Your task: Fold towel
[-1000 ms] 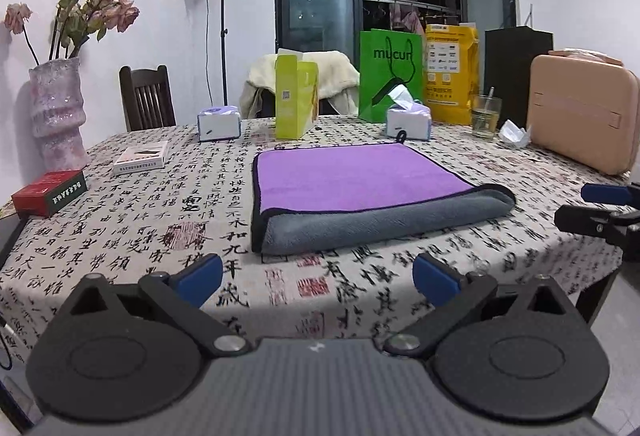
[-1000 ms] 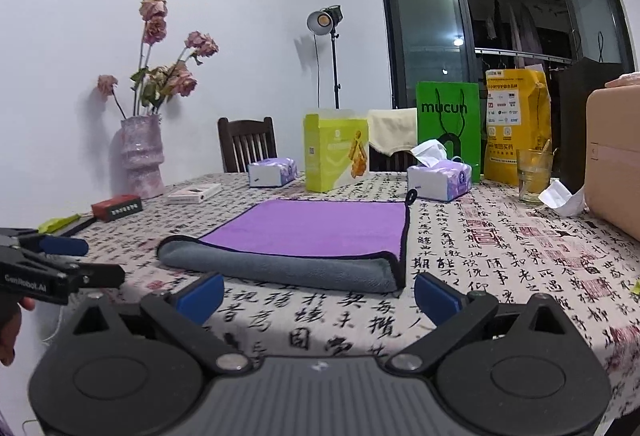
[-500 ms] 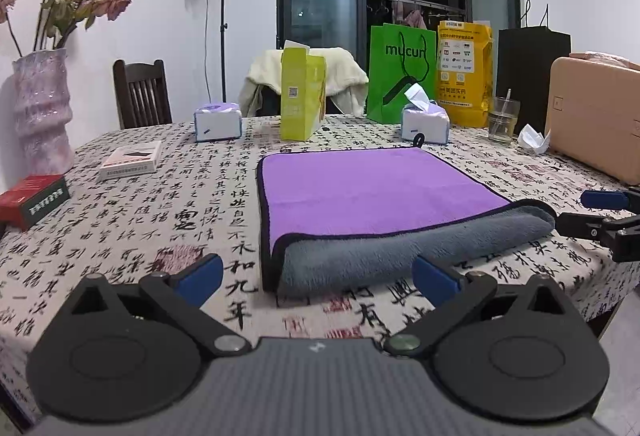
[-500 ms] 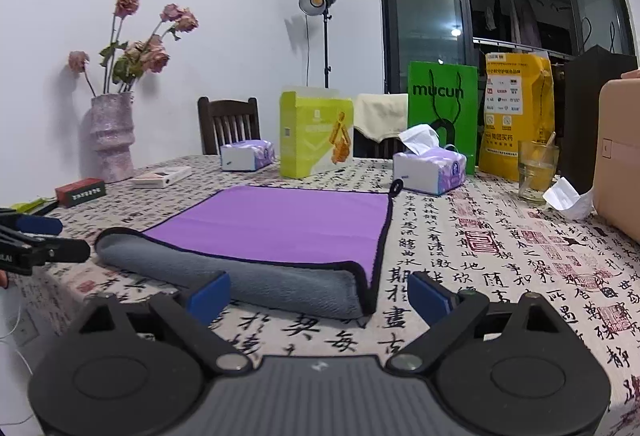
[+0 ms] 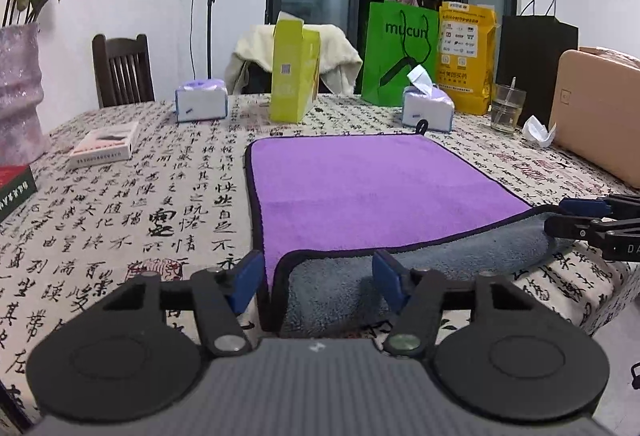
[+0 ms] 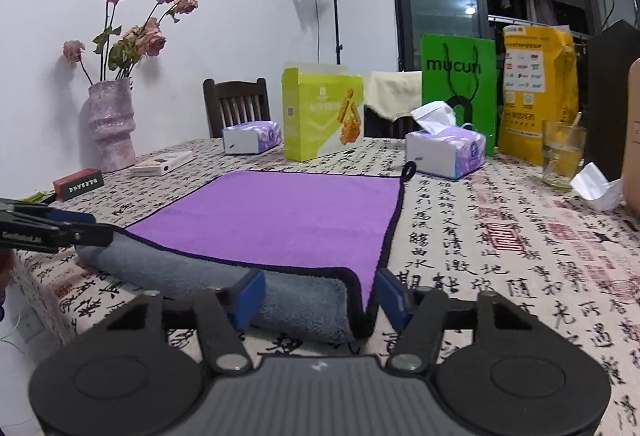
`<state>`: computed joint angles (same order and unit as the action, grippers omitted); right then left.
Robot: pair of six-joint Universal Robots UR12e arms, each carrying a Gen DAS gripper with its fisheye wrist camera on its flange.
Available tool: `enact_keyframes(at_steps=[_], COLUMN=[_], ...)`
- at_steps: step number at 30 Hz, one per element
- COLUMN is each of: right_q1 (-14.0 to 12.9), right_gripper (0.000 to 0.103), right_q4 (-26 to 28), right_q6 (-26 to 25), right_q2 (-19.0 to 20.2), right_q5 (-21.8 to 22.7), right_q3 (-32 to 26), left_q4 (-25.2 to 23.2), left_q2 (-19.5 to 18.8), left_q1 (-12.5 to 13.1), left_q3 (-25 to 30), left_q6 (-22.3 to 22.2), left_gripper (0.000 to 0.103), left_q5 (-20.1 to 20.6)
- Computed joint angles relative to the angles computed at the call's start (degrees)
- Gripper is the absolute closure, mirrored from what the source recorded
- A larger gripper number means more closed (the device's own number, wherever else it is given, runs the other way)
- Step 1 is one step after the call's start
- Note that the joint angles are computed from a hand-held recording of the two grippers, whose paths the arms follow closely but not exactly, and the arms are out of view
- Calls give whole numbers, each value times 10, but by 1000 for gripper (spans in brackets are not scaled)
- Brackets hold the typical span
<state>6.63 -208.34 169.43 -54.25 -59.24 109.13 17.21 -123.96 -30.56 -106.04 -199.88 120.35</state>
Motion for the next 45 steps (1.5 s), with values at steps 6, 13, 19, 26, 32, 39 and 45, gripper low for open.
enact_keyframes(at_steps=[6, 13, 19, 26, 32, 39, 45], right_q1=[1, 1, 5, 6, 12, 12, 14], right_gripper=[72, 95, 96, 93, 99, 99, 99], right_q4=[29, 44, 41, 46, 57, 49, 33], right_q6=[-8, -20, -55, -58, -82, -73, -71], right_q2=[8, 7, 7, 6, 1, -2, -3], right_q5=[9, 0, -11, -16, -30, -38, -40], right_q3=[-14, -18, -17, -17, -17, -16, -20], left_q4=[-13, -15, -27, -20, -10, 7, 27], left_q2=[3, 3, 5, -4, -12, -8, -8], left_q1=[6, 3, 2, -6, -14, -14, -14], left_q3=[-4, -5, -5, 1, 11, 8, 14], left_q6=[-22, -27, -25, 36, 58, 67, 85], left_gripper=[74, 90, 91, 91, 98, 98, 98], left_q5=[-18, 4, 2, 24, 45, 51, 55])
